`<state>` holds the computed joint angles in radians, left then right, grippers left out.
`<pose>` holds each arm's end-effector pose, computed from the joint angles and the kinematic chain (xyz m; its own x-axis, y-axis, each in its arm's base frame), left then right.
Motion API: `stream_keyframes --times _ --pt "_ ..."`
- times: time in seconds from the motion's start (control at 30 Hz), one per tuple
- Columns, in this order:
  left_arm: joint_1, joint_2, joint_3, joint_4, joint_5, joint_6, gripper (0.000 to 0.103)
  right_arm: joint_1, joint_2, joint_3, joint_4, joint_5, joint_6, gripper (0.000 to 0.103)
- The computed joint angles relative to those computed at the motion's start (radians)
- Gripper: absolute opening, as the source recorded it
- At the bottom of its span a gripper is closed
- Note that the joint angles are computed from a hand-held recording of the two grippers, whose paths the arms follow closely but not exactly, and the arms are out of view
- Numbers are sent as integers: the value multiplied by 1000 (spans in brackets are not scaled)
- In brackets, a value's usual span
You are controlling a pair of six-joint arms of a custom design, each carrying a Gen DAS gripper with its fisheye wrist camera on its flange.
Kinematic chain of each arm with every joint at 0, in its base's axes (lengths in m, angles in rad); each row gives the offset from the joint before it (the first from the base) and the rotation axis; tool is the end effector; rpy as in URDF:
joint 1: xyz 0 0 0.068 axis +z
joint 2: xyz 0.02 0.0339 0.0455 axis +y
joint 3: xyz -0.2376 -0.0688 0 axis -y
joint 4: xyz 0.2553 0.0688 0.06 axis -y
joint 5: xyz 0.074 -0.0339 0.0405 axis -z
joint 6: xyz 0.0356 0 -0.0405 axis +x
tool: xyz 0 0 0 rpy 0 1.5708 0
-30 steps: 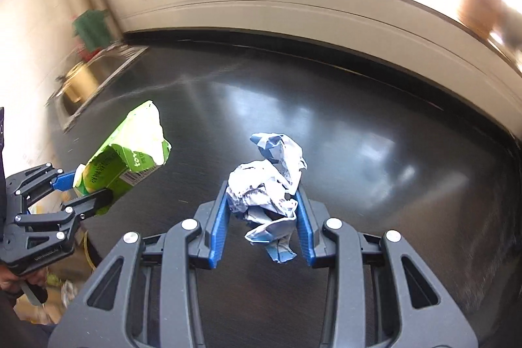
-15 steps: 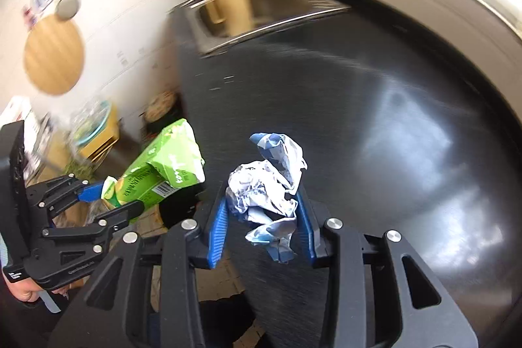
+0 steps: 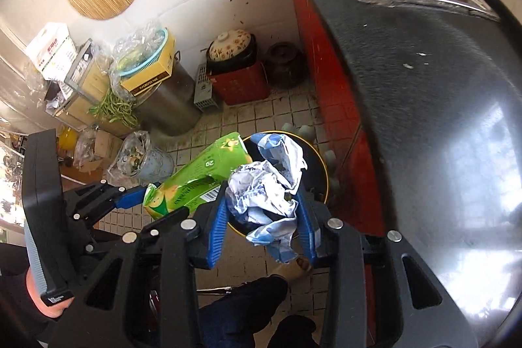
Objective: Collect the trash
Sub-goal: 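Carry snack box and foil over the bin and open both tools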
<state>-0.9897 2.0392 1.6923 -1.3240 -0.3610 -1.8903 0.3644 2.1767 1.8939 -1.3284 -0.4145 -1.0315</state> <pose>0.2175 -0.3082 0.1884 -0.5893 -0.7208 -0.3650 -0.7703 0.6375 -0.0155 0.3807 0.1606 0.1887 -0.2126 -0.9217 -0.3245 -0.9608 0.1366 0.2413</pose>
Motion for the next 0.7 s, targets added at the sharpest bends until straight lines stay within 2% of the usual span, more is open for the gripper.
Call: stream_keyframes --times 0.2,0.4,0.43,0.47,0.53,0.57,0.7 --pt "52 -88 -203 142 17 50 42 70 44 1 63 52 64 39" --pt "69 -119 -284 205 40 68 44 99 53 -1 88 76 77 41" --pt "71 -123 -293 214 39 76 45 101 55 1 88 79 77 46" --pt "71 -116 -283 204 40 82 46 95 60 12 77 81 72 55" --pt "73 -109 -276 205 48 92 53 94 57 12 81 71 71 67" --pt "73 -108 -278 209 51 90 61 92 54 12 83 67 70 69" --pt "68 -103 -271 201 48 80 78 78 56 33 67 66 62 74"
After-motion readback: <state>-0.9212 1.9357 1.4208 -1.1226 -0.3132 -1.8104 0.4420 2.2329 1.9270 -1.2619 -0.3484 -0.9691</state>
